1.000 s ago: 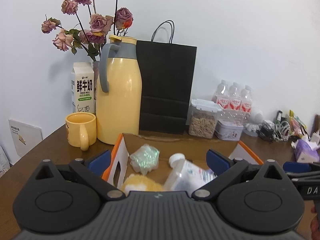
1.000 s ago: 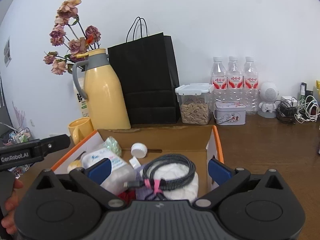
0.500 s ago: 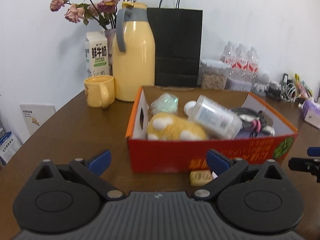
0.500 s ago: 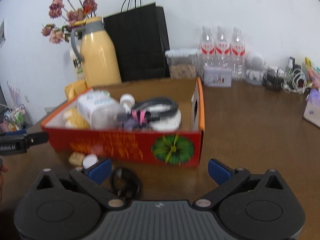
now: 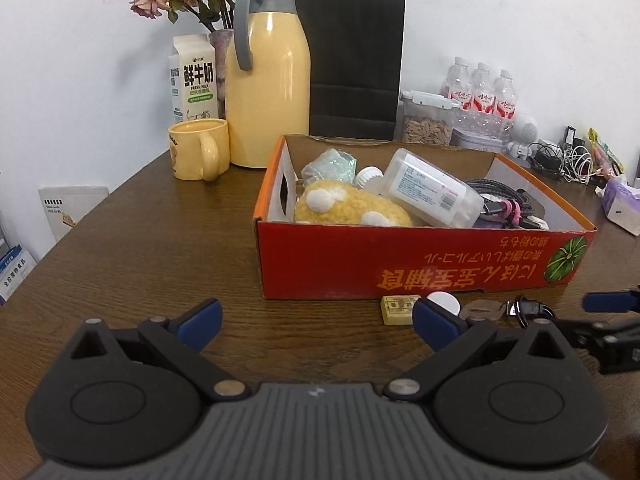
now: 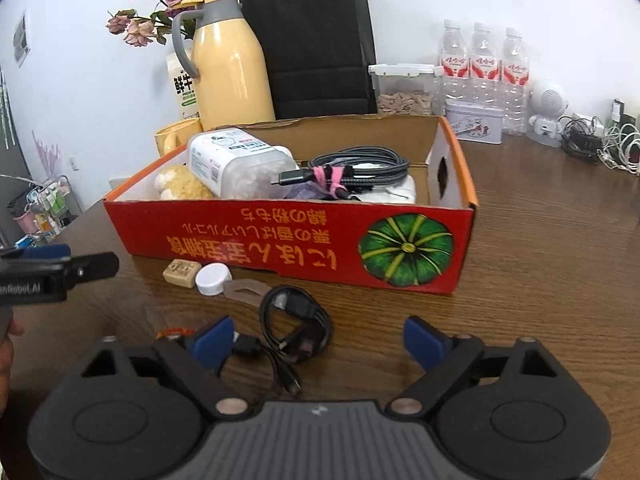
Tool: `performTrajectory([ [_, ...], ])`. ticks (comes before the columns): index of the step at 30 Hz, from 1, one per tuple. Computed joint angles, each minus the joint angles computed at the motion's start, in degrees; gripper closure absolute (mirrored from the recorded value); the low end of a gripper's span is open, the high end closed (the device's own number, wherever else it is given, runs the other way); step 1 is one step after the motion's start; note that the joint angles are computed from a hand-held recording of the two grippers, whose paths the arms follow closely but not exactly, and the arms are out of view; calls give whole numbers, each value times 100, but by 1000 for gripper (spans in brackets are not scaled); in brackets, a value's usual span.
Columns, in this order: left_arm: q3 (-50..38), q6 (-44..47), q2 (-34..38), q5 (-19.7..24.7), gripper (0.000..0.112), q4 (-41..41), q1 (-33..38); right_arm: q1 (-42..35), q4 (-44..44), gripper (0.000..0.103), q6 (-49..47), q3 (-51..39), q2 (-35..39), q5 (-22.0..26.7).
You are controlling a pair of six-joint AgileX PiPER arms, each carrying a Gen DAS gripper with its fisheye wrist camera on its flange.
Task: Organize objects
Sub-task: 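Pull both tools back out of the box toward the remaining items, then grasp the gold block with the left tool while the right tool grasps the black cable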
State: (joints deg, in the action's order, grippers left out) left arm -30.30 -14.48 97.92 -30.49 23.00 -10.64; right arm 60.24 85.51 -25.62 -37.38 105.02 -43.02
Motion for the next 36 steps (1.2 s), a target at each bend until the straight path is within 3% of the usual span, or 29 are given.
performTrajectory([
  [6, -34, -18, 83, 4, 9, 35, -21, -414, -416, 44, 11, -255, 183, 474],
  [10, -116, 18, 162, 92, 9, -14, -66, -341, -525, 61, 64, -271, 264, 398],
  [16, -292, 185, 245, 339, 9, -180, -286, -187, -572, 64, 117, -244, 337, 167],
  [24, -947, 1092, 621, 1105, 9, -1406, -990, -3, -532, 65, 535, 12, 235, -331],
  [26, -1045, 1206, 699, 1179, 13, -1571, -1076, 10, -554, 65, 636, 80, 206, -394],
  [29, -1167, 1381, 800, 1246, 29, -1875, -1171, 49, -576, 65, 661, 93, 215, -447],
  [32, -1254, 1082, 858, 1300, 37, -1634, -1190, 78, -610, 65, 680, 101, 222, -478],
  [36, -1250, 379, 885, 1246, 62, -815, -1157, 78, -676, 65, 724, 107, 230, -450],
])
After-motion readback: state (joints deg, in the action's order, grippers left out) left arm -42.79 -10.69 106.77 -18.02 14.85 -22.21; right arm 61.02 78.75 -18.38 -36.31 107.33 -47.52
